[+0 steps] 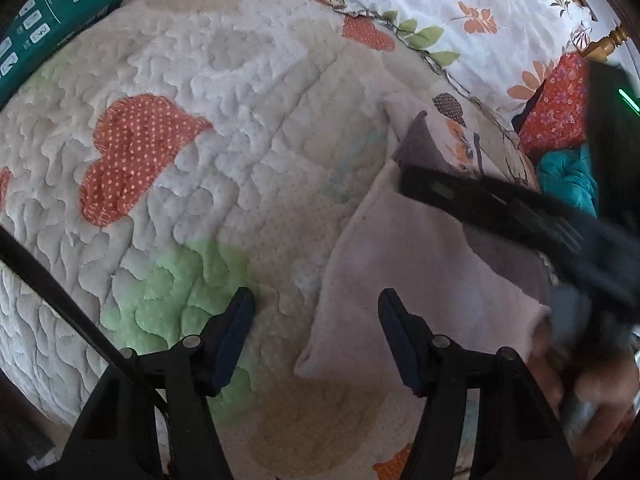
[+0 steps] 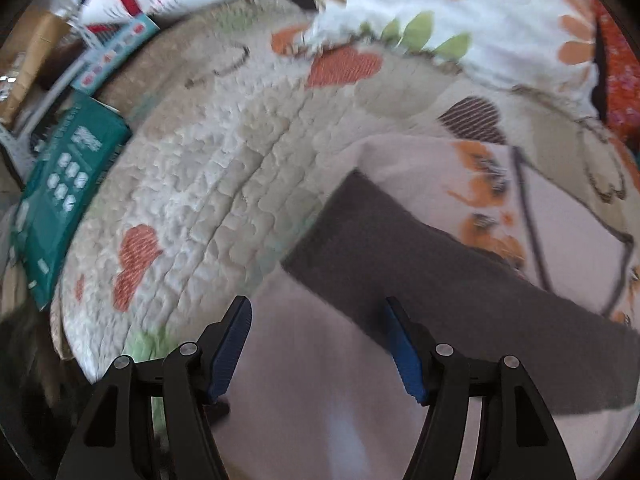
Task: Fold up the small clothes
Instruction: 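Grasp the sweater edge by the grey band with the right gripper, then fold the held edge over the sweater lengthwise with the right gripper and release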
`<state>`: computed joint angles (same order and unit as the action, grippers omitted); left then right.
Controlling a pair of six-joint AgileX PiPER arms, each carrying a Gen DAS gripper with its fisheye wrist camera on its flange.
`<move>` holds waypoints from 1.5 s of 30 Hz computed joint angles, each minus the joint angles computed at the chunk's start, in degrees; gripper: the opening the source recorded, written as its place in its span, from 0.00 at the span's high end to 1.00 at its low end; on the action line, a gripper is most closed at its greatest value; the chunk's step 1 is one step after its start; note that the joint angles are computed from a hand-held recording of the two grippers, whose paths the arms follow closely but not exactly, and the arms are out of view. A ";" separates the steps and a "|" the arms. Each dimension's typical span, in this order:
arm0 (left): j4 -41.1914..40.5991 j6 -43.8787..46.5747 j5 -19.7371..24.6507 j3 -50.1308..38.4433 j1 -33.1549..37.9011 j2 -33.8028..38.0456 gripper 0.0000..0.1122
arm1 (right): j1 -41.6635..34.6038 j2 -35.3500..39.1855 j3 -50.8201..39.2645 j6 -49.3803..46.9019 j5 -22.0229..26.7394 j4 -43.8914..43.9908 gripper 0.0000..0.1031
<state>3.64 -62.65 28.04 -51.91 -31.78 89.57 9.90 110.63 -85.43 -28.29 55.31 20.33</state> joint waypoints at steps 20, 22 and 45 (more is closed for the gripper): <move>-23.79 15.17 -3.02 8.68 11.39 -10.82 0.44 | 16.38 0.16 3.78 26.61 -6.60 -34.59 0.78; -27.15 18.38 -3.29 7.62 11.87 -9.10 0.44 | 13.89 -1.41 4.24 23.25 -6.73 -30.09 0.82; -5.25 0.88 4.08 -25.84 -8.73 14.72 0.44 | -50.03 5.05 -14.45 -11.07 3.41 3.48 0.61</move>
